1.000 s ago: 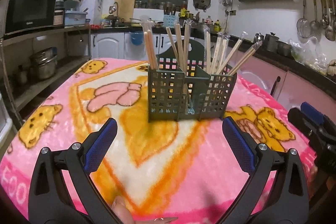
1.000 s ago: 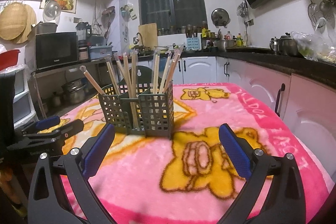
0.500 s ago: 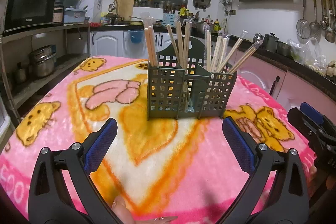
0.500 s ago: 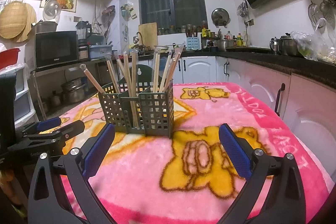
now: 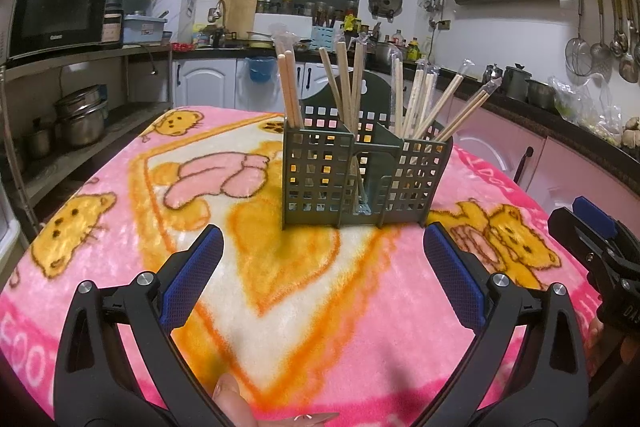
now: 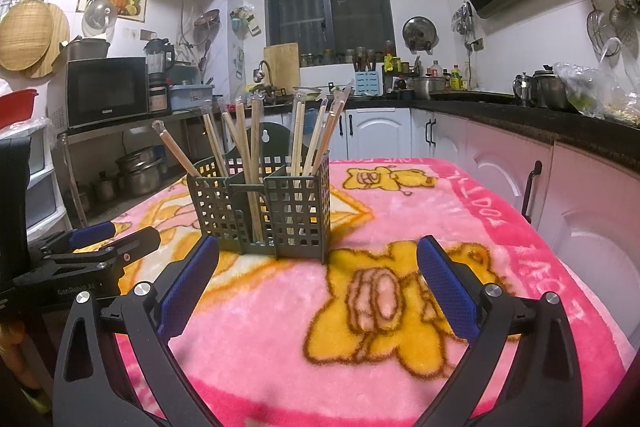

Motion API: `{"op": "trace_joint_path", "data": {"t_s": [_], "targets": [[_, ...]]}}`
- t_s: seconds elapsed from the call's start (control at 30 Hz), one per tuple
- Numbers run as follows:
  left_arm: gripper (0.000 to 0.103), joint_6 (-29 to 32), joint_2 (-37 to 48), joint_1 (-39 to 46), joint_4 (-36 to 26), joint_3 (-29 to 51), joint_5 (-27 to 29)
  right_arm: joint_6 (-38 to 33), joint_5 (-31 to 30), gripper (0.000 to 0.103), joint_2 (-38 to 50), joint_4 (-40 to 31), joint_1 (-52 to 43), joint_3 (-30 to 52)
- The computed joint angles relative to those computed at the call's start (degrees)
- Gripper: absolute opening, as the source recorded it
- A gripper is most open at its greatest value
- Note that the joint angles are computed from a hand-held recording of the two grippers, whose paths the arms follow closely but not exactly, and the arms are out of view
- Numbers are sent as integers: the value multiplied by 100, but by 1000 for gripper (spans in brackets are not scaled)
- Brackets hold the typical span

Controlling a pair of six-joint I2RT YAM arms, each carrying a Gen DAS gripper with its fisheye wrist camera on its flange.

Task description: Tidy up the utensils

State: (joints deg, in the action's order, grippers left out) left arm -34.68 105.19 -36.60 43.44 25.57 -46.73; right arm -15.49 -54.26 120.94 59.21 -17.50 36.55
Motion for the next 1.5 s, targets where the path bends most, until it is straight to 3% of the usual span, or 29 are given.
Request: {"op": "trace_joint_path", "data": {"t_s": [1.5], "targets": [[92, 3, 133, -67, 121, 50, -48, -39, 34, 96, 2, -6, 4, 2]]}}
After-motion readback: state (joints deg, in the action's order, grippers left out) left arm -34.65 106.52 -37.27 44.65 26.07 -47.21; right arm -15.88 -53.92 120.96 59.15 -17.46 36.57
